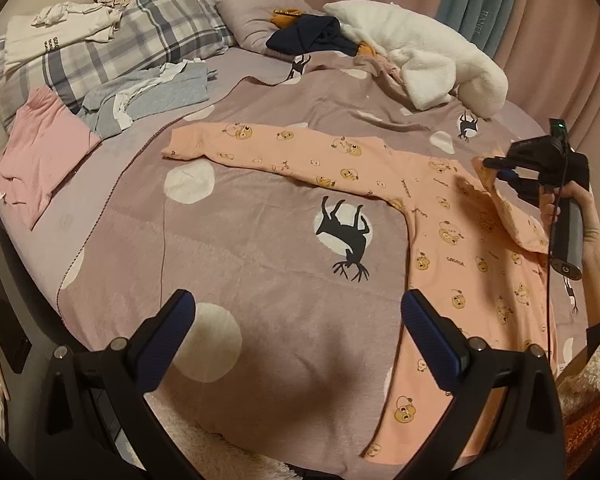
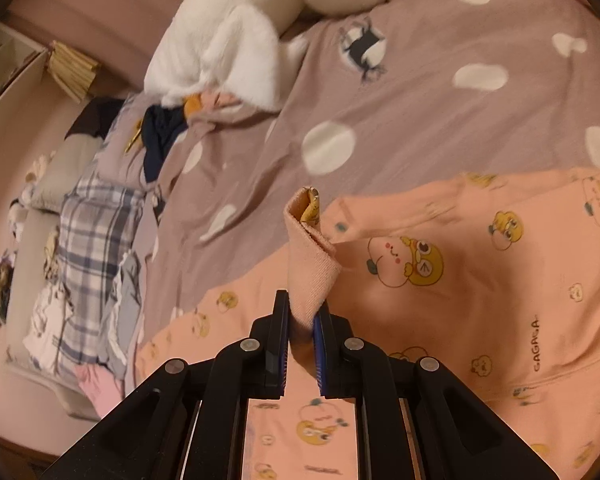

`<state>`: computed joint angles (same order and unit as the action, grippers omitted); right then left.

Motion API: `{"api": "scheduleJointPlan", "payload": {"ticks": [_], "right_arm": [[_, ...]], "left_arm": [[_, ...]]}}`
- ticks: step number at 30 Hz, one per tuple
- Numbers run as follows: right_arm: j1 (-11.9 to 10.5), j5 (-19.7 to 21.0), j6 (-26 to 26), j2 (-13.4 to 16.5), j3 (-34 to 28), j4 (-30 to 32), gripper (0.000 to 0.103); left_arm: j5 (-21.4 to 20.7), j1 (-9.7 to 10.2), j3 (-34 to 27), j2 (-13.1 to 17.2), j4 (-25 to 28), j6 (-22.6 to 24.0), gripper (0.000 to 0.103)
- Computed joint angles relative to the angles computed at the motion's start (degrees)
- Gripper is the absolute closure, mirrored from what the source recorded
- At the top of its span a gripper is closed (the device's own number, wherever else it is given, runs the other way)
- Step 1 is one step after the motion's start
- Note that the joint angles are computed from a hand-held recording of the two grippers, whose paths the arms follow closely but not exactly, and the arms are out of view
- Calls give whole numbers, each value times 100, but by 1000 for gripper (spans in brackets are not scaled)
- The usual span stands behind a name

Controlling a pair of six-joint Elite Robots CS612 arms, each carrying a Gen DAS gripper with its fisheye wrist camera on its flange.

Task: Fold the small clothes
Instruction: 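Carry the held sleeve across the sleepsuit body and release it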

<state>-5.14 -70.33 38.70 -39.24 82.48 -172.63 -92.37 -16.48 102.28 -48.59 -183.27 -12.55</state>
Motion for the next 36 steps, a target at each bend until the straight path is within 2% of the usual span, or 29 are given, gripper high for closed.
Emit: {"api": "scheduleJointPlan", "payload": {"ticks": [8,18,29,34,36], "right_arm": [[154,44,-265,145,-306,410,90],[324,-213,-688,298,-628,1102,90],[396,-430,-996,280,-717,1419,89],[397,-198,-1068,287,-757,1424,74],[393,-50,-1112,289,-757,1371,73]], "left_arm": [[129,9,-64,48,100,-25,0],[161,-60,-55,48,-2,119,0],[191,-107,-57,50,-4,219,0],[182,-117,-39,39,-13,231,0],[187,-119,-34,37,-24,229,0]]}}
